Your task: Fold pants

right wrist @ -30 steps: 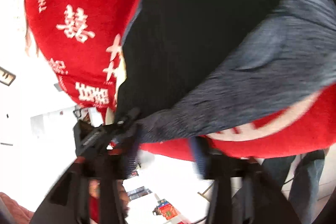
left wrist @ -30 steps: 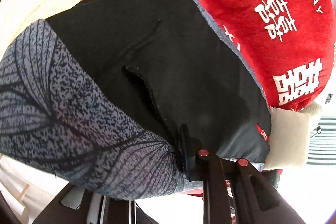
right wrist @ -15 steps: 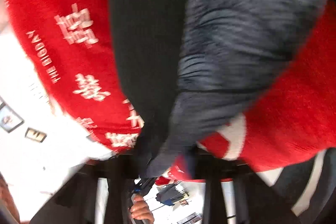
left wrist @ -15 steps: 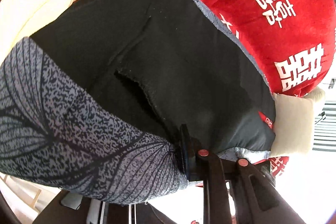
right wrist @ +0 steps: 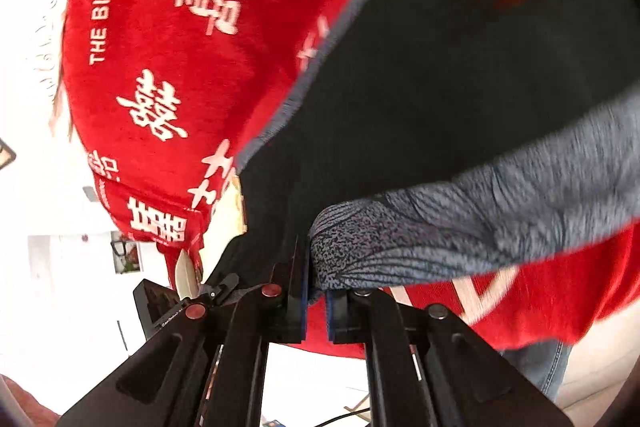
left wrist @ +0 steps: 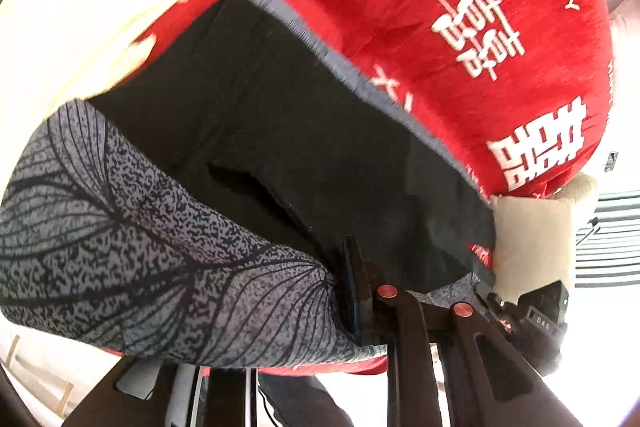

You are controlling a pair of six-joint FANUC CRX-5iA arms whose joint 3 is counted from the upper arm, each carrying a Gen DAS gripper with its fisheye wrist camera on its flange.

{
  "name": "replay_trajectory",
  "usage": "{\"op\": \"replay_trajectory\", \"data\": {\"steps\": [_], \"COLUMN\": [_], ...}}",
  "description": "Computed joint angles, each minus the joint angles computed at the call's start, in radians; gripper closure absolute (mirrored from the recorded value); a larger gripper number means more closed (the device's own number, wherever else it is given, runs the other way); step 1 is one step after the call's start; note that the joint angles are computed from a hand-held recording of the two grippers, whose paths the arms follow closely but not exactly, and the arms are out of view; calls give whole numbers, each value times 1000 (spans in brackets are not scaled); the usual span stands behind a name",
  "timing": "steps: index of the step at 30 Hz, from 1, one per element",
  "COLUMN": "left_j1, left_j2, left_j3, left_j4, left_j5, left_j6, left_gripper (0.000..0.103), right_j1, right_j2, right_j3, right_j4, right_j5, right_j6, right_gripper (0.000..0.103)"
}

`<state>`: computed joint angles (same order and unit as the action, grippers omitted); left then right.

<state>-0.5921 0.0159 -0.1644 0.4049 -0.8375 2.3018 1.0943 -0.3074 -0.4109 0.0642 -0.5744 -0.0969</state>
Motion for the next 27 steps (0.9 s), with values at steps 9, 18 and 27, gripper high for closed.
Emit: {"op": "replay_trajectory", "data": {"steps": [9, 18, 27], "left_j1": [58, 134, 133], "left_j2": [146, 390, 404], "left_j3": [195, 379, 446], "left_j4": [-36, -64, -98], "left_j5": [-31, -91, -206], "left_j6": [3, -18, 37], "left_gripper": [81, 78, 58], "right_j1": [-386, -578, -630], "right_j2": [307, 665, 764], "right_j3": [455, 752, 838], "right_j4": [-565, -764, -857], "right_j5": [-296, -537, -612], "right_j6": [785, 1052, 1103], "right_gripper": [96, 95, 78]}}
